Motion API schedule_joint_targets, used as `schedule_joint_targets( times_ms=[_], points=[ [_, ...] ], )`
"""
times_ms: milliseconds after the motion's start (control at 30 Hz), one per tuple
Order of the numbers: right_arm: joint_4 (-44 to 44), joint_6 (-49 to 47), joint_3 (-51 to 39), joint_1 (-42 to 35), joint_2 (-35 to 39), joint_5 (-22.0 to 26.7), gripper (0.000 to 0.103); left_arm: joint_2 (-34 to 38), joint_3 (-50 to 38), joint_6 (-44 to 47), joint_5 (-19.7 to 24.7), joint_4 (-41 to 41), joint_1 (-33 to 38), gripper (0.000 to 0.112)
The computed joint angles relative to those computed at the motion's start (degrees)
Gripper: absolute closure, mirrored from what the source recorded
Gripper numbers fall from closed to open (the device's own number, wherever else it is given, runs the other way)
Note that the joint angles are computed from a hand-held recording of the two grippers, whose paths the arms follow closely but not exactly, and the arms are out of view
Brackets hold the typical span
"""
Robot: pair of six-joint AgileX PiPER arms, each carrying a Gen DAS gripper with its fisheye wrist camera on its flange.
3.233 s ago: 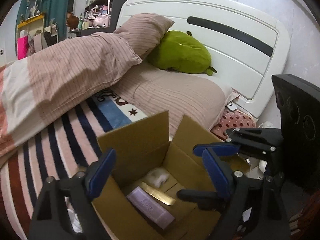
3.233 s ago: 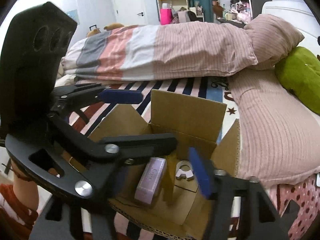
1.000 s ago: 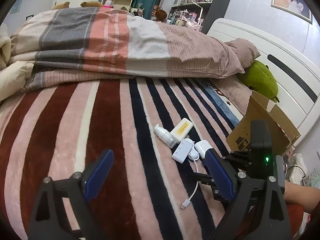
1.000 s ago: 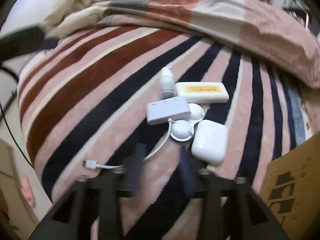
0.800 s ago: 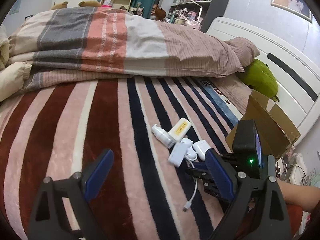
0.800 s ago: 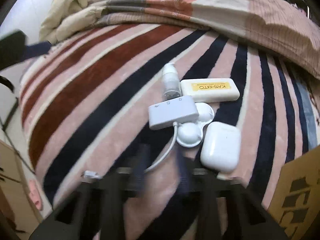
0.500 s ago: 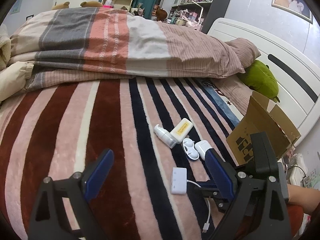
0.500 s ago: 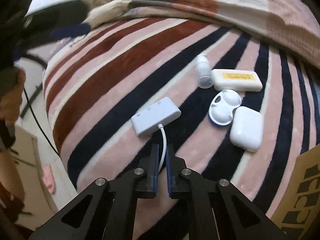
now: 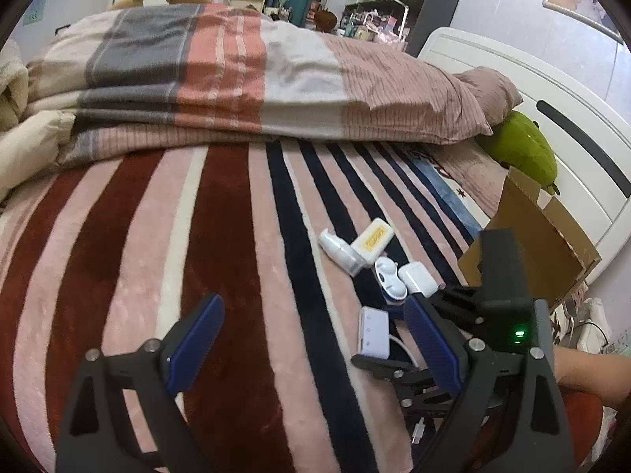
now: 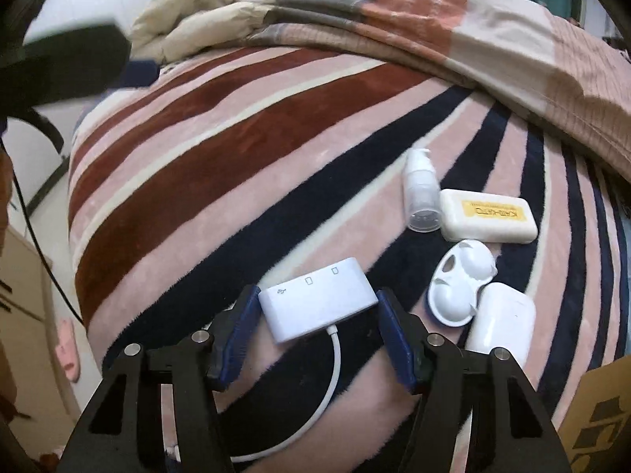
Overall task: Organize rigid objects
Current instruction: 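Carry the USB hub with its cable into the cardboard box and release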
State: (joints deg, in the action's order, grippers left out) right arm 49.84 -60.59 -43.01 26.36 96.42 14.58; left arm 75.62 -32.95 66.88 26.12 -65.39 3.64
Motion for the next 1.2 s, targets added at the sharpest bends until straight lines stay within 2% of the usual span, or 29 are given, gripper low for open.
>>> schedule_joint_targets(
  times_ms=[33, 133, 267, 300, 333, 367, 433, 467, 533, 600, 700, 800, 933, 1067, 1200],
  points=[
    [-0.2, -0.1, 0.5, 0.2, -0.7, -0.5, 0.047, 0.5, -0.2, 0.2, 1.0, 0.2, 0.3, 0.021],
    [1.2, -1.9, 2.3, 0.4, -3.9, -0.7, 0.047, 3.4, -1.4, 3.5, 7.8, -1.0, 1.3, 0.021],
    [4.4, -4.1, 4.7, 0.9, -11.9, 0.4, 0.047, 5.2, -3.9, 3.7, 14.4, -1.3, 0.2, 0.023],
    [3.8, -3.4, 5.1, 1.6, -14.3, 0.6, 0.047, 4.9, -4.5, 3.1, 15.4, -1.1, -0.3, 0.029],
    [2.1, -2.0, 5.2, 2.3, -16.0, 0.5, 0.047, 4.6, -5.3, 2.2, 16.7, -0.5, -0.7, 0.042],
    [-2.0, 1.6, 5.4, 3.7, -18.6, 0.1, 0.047, 4.7, -6.5, 1.3, 18.9, -0.1, -1.0, 0.048],
    [-11.5, 10.8, 4.7, 5.6, -21.5, -0.2, 0.047, 4.6, -8.6, -0.7, 21.8, 0.7, -1.1, 0.076],
    [-17.2, 16.5, 4.4, 6.4, -23.5, -0.1, 0.047, 4.0, -9.6, -1.7, 23.1, 0.9, -1.4, 0.083],
    [-28.1, 27.4, 3.2, 7.7, -25.8, 0.4, 0.047, 2.7, -11.1, -3.2, 23.4, 1.1, -1.9, 0.091],
    [-34.7, 33.5, 2.1, 7.7, -28.2, 1.6, 0.047, 1.4, -13.4, -6.0, 23.0, 2.4, -3.8, 0.091],
    [-32.7, 30.2, -0.4, 4.4, -30.2, 4.5, 0.047, 1.3, -18.4, -11.9, 21.3, 5.9, -8.4, 0.091],
    [-26.2, 21.9, -2.7, -1.9, -32.4, 8.4, 0.047, 2.9, -25.1, -18.1, 19.7, 10.7, -14.2, 0.091],
    [-19.6, 12.8, -4.1, -11.0, -35.9, 11.8, 0.047, 7.6, -37.1, -29.2, 18.2, 21.1, -23.7, 0.092],
    [-7.5, 0.1, -7.0, -25.4, -36.6, 19.1, 0.047, 16.3, -52.6, -37.8, 21.5, 29.6, -31.2, 0.092],
    [-0.2, -8.4, -9.6, -39.2, -35.7, 26.3, 0.047, 24.2, -64.5, -41.6, 25.2, 33.3, -36.0, 0.092]
  ],
)
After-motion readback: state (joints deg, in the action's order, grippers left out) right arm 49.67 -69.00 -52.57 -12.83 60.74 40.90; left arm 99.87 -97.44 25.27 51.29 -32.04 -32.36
